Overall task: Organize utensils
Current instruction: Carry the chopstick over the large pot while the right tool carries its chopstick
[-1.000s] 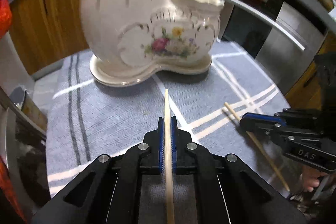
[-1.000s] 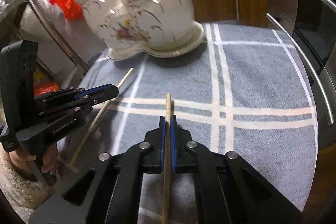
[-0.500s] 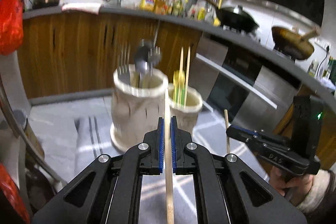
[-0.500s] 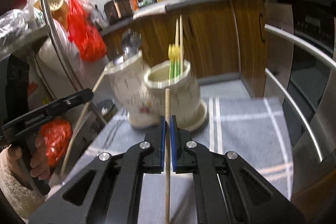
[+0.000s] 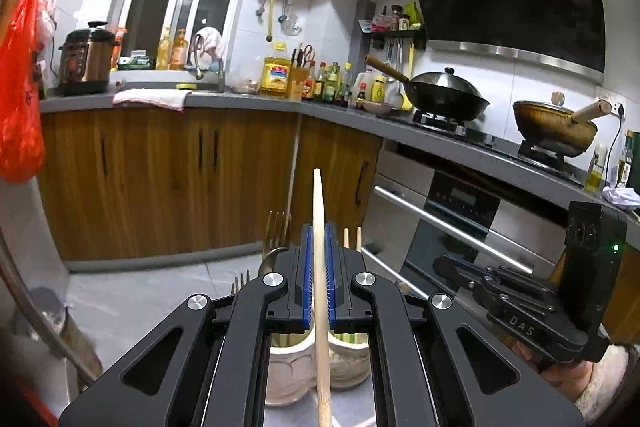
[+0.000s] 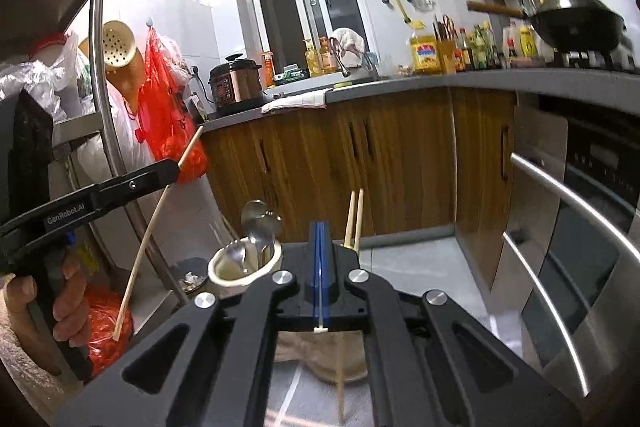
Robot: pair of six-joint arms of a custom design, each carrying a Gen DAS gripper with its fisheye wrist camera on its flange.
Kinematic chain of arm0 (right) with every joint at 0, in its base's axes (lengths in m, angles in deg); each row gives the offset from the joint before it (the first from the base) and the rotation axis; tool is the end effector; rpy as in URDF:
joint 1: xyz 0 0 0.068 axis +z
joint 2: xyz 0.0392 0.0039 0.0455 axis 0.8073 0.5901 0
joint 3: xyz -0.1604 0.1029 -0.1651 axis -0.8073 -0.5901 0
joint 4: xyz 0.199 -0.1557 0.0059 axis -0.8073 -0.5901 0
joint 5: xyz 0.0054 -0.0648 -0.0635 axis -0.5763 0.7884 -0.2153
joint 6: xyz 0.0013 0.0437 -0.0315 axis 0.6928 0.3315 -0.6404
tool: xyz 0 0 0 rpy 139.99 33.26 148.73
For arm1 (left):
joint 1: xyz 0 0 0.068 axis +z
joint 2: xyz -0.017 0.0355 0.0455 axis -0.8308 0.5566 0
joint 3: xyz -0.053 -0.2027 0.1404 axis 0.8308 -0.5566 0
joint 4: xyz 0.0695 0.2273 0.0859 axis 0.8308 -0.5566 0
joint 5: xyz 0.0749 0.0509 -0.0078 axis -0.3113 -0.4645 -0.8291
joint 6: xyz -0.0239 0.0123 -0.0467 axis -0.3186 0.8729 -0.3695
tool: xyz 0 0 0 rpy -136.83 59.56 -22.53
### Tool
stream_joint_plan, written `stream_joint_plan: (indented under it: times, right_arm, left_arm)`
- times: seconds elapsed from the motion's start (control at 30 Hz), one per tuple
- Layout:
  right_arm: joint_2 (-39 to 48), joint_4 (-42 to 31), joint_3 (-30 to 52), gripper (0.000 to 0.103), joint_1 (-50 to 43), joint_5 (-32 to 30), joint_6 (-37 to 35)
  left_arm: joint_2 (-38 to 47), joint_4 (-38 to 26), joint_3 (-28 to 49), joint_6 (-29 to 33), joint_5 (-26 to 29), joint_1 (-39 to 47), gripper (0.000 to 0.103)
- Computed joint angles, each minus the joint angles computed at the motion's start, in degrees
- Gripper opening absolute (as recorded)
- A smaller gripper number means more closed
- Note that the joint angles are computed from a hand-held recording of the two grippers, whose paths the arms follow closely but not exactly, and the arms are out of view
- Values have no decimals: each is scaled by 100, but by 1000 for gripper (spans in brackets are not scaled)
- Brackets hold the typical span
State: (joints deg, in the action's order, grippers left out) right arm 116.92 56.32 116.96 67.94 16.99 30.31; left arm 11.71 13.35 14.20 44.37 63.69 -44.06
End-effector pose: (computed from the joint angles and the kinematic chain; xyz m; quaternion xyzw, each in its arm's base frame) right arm 0.2800 0.0899 0.3152 -0.2452 0.7702 0.2971 0.5083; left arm 0.1792 0.0290 0.3531 -0.0392 0.8056 -0.0666 0.5874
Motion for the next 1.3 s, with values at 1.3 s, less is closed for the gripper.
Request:
stream_joint_plan:
  times: [1.3]
  right_arm:
    - [3156, -1823, 1339, 5, 106, 2144, -225]
  left_arm:
    - [-595, 202, -1436, -21, 528, 355, 7]
